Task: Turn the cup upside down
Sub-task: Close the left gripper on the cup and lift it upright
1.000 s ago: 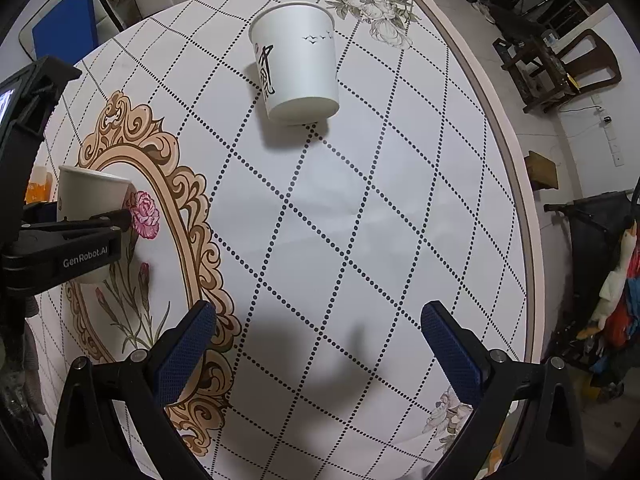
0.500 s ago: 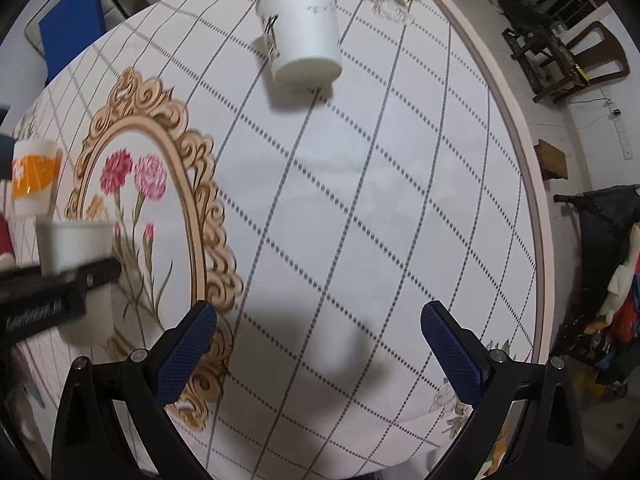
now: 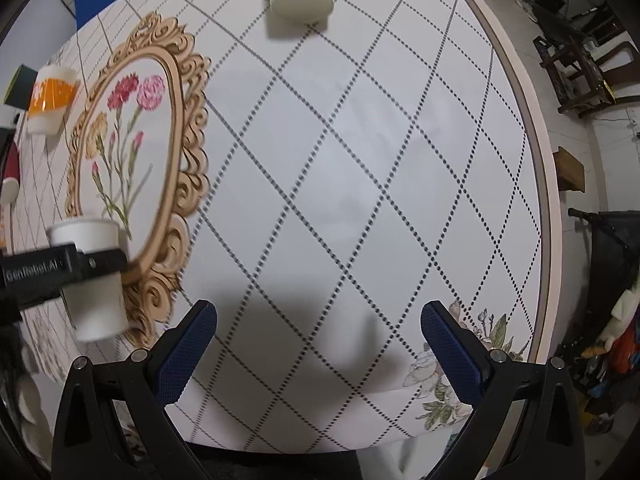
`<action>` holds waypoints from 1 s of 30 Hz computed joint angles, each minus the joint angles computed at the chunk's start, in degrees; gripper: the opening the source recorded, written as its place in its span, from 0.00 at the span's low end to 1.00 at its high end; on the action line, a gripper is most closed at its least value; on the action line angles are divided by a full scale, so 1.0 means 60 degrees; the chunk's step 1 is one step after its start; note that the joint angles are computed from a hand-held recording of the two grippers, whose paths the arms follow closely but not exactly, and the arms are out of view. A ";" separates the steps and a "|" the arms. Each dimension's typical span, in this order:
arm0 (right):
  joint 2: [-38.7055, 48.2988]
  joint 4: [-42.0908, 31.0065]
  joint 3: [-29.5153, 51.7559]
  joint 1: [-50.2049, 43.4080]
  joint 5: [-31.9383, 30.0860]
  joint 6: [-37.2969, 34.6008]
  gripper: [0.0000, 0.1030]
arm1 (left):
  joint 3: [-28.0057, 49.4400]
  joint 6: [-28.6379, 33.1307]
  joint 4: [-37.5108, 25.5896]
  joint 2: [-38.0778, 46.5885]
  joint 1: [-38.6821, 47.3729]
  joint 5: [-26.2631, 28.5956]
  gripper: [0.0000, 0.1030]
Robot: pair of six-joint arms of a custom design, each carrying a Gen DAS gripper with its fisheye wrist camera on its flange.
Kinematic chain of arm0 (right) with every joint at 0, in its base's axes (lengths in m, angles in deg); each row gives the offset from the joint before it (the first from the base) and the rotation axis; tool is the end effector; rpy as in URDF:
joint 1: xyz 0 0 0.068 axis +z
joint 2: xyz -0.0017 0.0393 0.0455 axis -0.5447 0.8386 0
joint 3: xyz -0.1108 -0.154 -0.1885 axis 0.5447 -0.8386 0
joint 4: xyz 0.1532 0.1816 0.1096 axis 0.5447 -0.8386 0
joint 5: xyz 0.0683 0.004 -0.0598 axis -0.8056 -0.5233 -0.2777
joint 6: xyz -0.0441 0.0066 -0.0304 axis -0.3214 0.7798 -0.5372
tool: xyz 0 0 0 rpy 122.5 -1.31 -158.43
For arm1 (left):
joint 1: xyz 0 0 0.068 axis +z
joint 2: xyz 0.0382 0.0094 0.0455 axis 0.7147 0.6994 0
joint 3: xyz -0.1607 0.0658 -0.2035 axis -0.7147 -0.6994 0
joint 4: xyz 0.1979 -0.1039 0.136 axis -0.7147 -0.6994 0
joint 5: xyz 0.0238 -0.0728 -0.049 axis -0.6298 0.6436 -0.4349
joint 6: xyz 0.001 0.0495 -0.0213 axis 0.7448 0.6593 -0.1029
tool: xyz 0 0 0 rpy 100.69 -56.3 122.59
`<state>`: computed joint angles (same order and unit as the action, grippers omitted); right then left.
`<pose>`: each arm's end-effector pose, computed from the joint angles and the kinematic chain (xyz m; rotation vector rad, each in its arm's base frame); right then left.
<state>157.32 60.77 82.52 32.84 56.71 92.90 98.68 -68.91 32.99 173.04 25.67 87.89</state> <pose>0.1148 0.2552 0.0554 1.2685 2.8599 0.0572 0.2928 -0.1093 0.0612 -0.8164 -2.7457 0.0901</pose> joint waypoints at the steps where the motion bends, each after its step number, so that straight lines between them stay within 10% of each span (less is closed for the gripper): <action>1: 0.0030 0.0087 -0.0075 0.0086 -0.0014 0.0039 1.00 | -0.0343 -0.0160 0.0261 -0.0236 -0.0306 -0.0062 0.58; 30: -0.0743 -0.0646 -0.0259 -0.0288 0.0094 -0.0292 1.00 | -0.3244 -0.0932 0.2558 -0.1101 -0.1611 -0.0367 0.75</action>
